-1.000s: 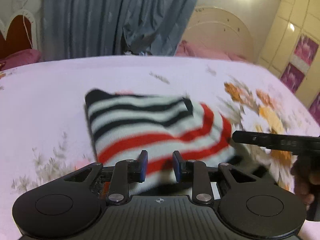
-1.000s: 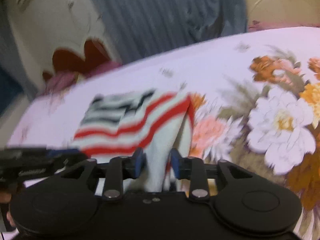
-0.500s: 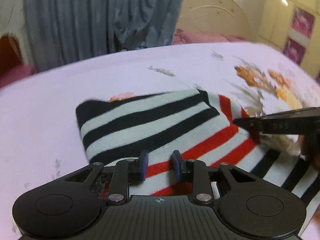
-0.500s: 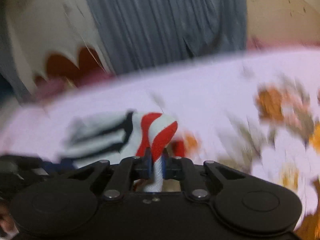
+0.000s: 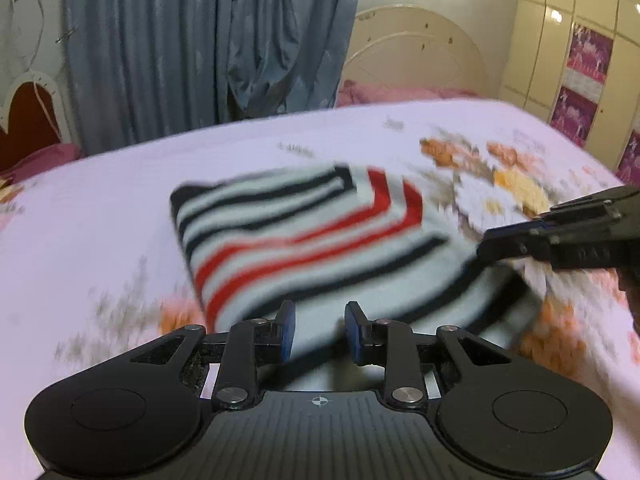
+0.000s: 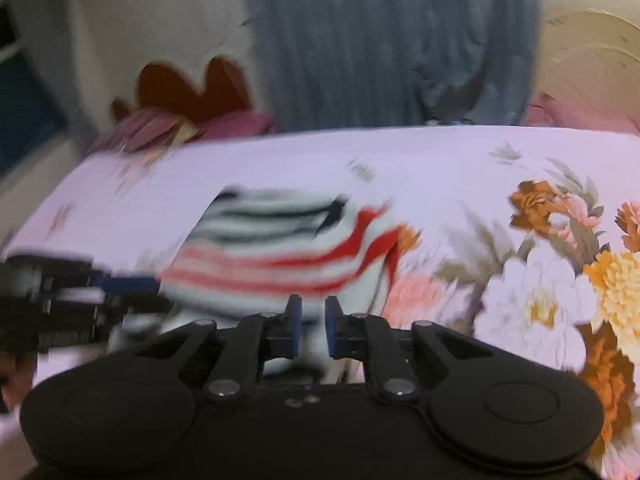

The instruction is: Fold small clothes

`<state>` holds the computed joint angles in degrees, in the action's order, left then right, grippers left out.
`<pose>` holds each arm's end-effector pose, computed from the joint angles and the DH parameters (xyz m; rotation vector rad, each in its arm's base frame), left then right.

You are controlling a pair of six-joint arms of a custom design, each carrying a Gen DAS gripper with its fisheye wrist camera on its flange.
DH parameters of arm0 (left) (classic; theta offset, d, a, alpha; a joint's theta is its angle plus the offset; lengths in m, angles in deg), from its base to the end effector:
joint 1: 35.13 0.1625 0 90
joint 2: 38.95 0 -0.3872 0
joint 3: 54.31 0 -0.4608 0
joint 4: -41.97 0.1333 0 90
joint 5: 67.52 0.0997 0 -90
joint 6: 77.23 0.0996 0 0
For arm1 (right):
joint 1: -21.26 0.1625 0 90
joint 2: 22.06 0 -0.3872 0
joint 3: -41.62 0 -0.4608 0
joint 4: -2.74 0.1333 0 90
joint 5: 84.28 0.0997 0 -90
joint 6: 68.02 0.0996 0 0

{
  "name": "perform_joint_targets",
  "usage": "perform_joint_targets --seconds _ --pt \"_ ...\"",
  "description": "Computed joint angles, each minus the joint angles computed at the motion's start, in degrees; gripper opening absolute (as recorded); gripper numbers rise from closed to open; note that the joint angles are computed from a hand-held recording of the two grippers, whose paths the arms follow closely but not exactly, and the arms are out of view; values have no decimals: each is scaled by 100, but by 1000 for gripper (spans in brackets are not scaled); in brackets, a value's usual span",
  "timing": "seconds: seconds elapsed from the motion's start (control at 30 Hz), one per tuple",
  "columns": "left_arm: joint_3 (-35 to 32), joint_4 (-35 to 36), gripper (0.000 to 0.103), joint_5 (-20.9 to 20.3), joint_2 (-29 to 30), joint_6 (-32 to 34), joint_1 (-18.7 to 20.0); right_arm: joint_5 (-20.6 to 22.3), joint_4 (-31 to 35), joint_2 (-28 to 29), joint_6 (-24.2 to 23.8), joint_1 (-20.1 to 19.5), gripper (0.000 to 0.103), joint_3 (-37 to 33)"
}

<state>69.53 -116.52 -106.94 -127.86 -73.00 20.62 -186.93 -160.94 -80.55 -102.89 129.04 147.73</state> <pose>-0.1094 -0.5343 0.2882 0.4421 2.2468 -0.9376 0.3032 -0.5804 0.1087 1.1767 -2.5401 0.5943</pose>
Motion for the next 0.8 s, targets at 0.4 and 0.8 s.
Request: perform_joint_targets --seconds 0.4,0.8 --pt "590 624 27 876 -443 -809 -438 -873 -942 157 -440 189 6 337" --pt "643 1668 27 1331 -330 -2289 -424 -900 -332 313 -770 49 7 210"
